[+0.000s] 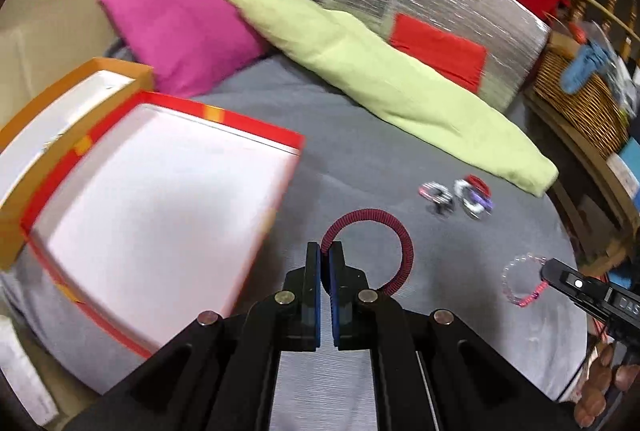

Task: Organize jewelry
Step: 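Carry the maroon hair tie with the left tool while the right carries the bead bracelet to the tray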

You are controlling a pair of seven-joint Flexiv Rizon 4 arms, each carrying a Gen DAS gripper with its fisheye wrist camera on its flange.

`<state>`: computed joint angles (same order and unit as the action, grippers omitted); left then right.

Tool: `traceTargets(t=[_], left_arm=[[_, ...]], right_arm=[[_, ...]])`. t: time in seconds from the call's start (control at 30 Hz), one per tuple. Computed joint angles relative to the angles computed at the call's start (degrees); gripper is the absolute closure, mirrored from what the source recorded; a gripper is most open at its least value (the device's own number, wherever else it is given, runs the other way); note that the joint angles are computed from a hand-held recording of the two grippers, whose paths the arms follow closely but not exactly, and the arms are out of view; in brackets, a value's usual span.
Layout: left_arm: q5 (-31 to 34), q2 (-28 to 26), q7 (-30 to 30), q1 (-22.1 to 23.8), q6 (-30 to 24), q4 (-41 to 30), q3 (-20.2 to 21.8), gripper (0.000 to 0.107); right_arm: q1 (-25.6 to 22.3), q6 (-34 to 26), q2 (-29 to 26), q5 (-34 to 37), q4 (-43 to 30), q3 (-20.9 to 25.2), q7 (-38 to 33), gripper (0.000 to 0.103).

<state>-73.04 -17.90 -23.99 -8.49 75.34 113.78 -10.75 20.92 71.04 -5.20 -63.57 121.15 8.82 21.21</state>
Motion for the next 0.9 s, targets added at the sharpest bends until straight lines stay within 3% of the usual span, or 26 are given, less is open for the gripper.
traceTargets(t=[0.27, 0.47, 0.67, 0.9], left_arm=[[6.68, -3.00, -7.47, 4.92, 0.72, -3.16, 2.40, 0.103], [18.37, -6.63, -17.04, 8.63, -0.08, -6.52, 4.54, 0.103], [29.93, -11.37, -26.63, 11.25, -4.12, -12.14, 7.03, 0.103], [37.96, -15.68, -33.71, 14.65, -8.31, -17.64, 5.99, 0.103]], right_arm=[[4.77, 3.68, -10.78, 4.17, -13.13, -2.15, -9.85, 0.095], [7.68, 4.38, -22.27, 16.76, -27.15, 0.02, -26.26, 0.095], [8.96, -0.15, -32.48, 27.65, -40.81, 4.14, -39.48, 0.095], [9.65, -6.50, -42.39, 37.34, -54.73, 7.63, -50.09, 0.095]])
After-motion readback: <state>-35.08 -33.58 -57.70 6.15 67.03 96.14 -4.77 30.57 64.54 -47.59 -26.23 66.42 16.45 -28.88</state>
